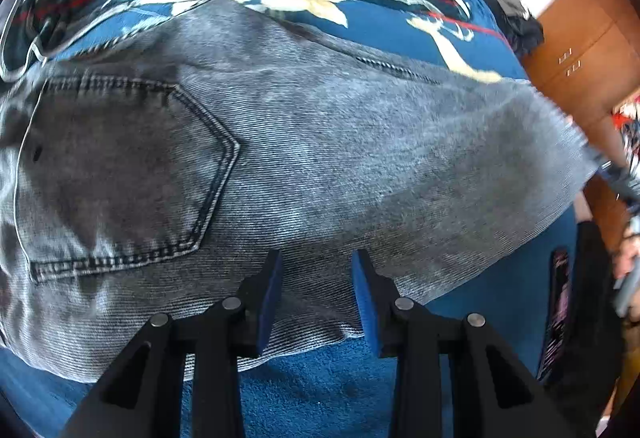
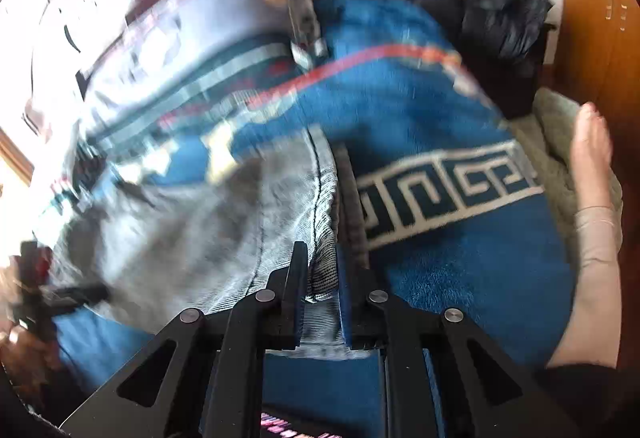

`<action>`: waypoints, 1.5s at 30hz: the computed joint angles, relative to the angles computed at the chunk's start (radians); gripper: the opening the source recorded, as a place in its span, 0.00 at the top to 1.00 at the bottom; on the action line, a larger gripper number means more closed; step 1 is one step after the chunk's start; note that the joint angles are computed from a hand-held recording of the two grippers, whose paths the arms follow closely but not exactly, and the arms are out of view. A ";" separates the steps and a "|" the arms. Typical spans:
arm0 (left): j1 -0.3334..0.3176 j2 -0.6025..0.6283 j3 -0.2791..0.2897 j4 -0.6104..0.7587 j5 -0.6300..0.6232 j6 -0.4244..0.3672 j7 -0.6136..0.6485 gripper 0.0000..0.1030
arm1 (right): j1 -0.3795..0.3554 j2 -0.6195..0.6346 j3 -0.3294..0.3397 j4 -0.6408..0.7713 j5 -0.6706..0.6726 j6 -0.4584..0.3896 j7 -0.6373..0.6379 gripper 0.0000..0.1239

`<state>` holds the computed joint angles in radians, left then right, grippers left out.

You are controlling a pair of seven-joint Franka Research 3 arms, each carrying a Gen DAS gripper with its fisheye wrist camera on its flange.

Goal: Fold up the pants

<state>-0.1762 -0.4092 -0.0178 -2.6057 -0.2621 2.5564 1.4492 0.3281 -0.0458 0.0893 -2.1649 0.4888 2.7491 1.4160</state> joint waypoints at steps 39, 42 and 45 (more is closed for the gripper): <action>0.196 0.441 -0.077 0.429 0.275 -0.018 -0.345 0.97 | -0.045 0.342 0.014 0.352 -0.083 -0.103 0.097 0.88; 0.210 0.414 -0.069 0.386 0.264 0.031 -0.366 0.98 | -0.004 0.335 -0.015 0.351 -0.186 -0.087 0.137 0.93; 0.217 0.396 -0.064 0.356 0.258 0.067 -0.371 0.98 | 0.009 0.310 -0.041 0.315 -0.227 -0.031 0.214 0.93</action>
<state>0.0405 -0.0135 -0.0822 -2.2497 -0.0036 2.6238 1.0778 0.3372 0.2643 0.0484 -1.8503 0.2617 2.7186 1.6305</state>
